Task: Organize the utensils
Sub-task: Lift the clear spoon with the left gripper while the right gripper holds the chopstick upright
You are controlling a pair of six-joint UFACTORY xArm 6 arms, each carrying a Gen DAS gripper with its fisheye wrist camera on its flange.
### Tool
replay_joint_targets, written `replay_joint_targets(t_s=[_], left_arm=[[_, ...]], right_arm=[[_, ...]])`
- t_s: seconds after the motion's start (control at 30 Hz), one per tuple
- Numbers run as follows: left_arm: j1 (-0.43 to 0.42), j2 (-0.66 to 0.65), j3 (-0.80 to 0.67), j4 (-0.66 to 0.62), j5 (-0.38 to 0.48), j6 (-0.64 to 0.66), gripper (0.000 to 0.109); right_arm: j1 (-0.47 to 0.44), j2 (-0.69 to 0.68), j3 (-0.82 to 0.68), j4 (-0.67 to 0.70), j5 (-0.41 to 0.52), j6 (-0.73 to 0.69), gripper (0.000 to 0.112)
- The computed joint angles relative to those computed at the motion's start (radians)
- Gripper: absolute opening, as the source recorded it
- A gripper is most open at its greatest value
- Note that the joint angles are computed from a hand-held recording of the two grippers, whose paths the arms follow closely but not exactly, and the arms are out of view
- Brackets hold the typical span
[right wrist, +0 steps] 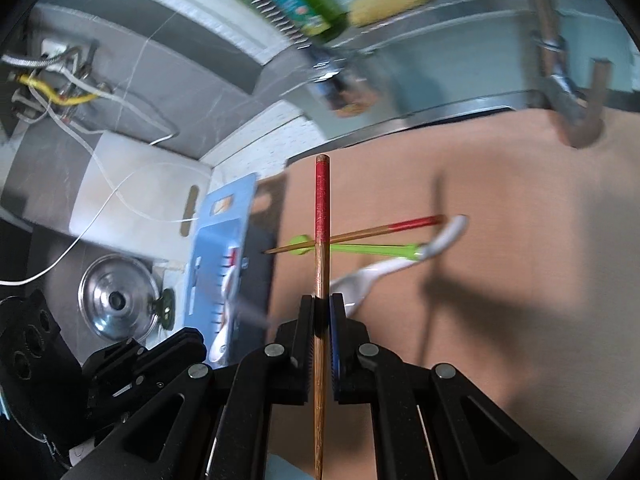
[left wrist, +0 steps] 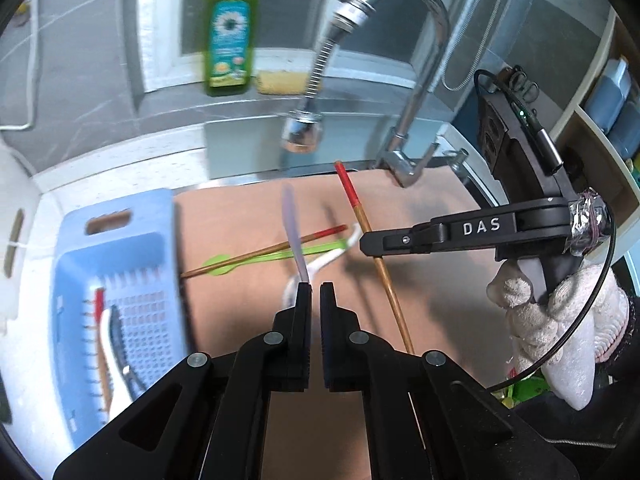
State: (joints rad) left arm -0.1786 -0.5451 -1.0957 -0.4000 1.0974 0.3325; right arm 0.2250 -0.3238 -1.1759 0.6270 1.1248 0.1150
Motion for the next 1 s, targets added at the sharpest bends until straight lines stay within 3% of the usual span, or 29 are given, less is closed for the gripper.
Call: replay_joint_targets(t_s=[0.13,0.27,0.57,0.8,1.0], left_arm=[[0.078,-0.016,0.021,-0.031,0.041,0.012,0.003],[0.101,-0.027,0.042,-0.051,0.052,0.010,0.003],[-0.027,0.106,-0.012,0.005,0.021,-0.061,0.004],[-0.148,0.250,-0.051,0.083,-0.021,-0.194,0.014],[-0.182,0.312,-0.068,0.146,-0.037,-0.299,0.016]], right_arm=[[0.070,0.038,-0.048,0.001,-0.017,0.006,0.006],[0.098,0.052,-0.067,-0.006,-0.020,0.016,0.006],[0.010,-0.013,0.006,-0.041,0.014,0.019,0.006],[-0.110,-0.067,0.072,-0.058,0.062,-0.006,0.006],[-0.191,-0.082,0.094,-0.064,0.099,-0.043,0.006]])
